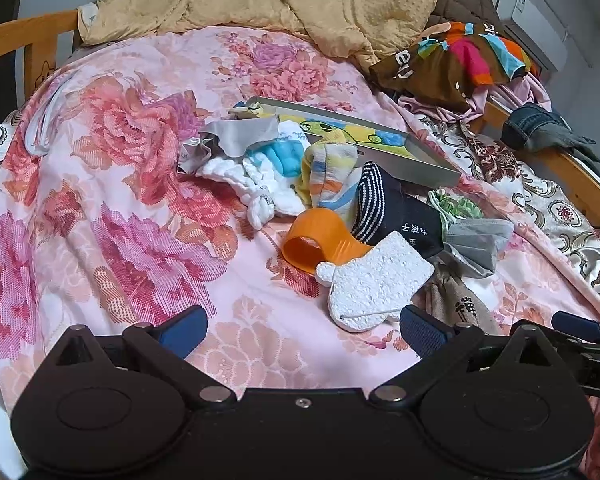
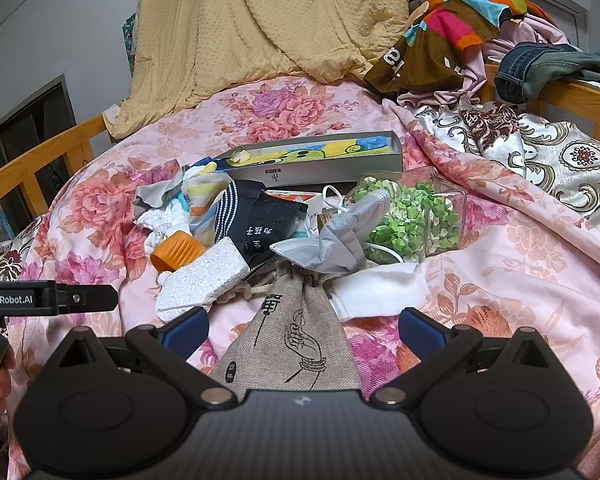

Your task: Organize soft objects

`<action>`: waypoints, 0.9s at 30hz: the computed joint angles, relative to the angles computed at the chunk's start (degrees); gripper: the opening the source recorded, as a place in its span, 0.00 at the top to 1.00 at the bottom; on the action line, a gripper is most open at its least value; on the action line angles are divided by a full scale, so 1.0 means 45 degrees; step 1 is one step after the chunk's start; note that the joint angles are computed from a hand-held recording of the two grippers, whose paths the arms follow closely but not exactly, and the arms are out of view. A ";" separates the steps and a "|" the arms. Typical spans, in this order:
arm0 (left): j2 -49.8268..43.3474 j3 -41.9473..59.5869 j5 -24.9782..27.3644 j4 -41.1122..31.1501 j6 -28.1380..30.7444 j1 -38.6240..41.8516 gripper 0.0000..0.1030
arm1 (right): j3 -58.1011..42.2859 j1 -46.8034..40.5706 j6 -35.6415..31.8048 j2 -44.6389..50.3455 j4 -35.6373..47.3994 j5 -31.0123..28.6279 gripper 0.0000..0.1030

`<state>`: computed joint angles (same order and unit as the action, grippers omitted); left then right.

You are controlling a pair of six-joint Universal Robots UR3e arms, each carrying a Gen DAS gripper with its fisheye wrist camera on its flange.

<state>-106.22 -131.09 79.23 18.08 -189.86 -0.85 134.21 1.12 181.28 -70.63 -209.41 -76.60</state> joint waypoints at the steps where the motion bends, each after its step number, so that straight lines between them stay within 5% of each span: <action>1: -0.0007 0.0012 0.0031 -0.0014 0.0007 -0.0019 0.01 | -0.0007 0.0002 -0.0001 0.0003 0.0013 -0.0002 0.00; 27: -0.0170 0.0021 0.0070 0.0067 -0.0017 -0.0029 0.01 | -0.0030 0.0011 0.0014 0.0080 -0.0044 -0.0003 0.00</action>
